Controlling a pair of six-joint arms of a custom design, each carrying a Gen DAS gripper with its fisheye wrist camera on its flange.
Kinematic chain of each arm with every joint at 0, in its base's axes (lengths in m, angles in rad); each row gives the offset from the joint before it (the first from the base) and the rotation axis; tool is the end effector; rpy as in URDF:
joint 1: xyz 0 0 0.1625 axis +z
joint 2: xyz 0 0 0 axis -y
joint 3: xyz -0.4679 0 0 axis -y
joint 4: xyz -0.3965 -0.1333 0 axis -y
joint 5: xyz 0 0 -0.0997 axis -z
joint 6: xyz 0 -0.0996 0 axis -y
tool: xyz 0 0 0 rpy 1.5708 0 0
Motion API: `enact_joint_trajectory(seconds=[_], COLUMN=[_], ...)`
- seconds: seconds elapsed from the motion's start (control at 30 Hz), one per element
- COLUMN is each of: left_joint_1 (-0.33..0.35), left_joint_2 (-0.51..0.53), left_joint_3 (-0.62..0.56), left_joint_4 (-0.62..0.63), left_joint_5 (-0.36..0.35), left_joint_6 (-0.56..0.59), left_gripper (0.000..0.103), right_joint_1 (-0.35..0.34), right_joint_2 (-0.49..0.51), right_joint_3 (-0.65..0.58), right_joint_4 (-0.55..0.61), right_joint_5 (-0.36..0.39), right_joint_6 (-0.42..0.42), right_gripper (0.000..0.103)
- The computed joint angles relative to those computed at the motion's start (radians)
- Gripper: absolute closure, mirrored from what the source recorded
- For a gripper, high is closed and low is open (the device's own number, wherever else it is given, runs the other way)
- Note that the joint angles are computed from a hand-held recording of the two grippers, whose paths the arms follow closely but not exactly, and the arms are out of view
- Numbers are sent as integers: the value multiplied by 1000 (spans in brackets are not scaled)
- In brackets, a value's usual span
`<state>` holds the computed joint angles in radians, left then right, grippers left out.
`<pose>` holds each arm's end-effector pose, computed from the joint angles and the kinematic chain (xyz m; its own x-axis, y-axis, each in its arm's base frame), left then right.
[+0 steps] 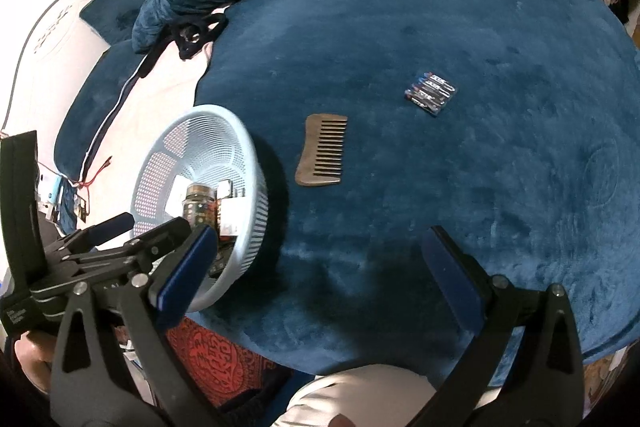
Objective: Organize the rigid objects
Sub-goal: 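Withdraw both open tools from the basket toward the comb and batteries, then lower both open tools over the wooden comb and the battery pack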
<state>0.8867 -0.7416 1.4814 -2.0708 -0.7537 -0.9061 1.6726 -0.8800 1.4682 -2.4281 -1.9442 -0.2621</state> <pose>-0.2945 -0.6870 0.1214 -0.7428 -0.2430 -0.6238 0.0474 0.9104 -0.4110 0.1726 -0.7350 0.2402 -0.8788 -0.2467 0.4085 -0.3372 0.9267 -0.1657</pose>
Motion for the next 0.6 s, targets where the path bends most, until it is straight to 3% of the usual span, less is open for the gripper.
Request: enact_joint_trajectory(seconds=[0.37,0.6], left_joint_1=[13,9], left_joint_2=[59,150], left_joint_3=[-62,-188], left_joint_4=[-9,5], left_joint_5=[10,48], left_joint_6=[48,125], left_gripper=[1,1], right_joint_1=[-33,-60], right_joint_2=[16,3], right_joint_3=[-32,-43], right_joint_4=[22,-23], right_joint_5=[2,-13], right_joint_6=[24,57], right_gripper=[0,0])
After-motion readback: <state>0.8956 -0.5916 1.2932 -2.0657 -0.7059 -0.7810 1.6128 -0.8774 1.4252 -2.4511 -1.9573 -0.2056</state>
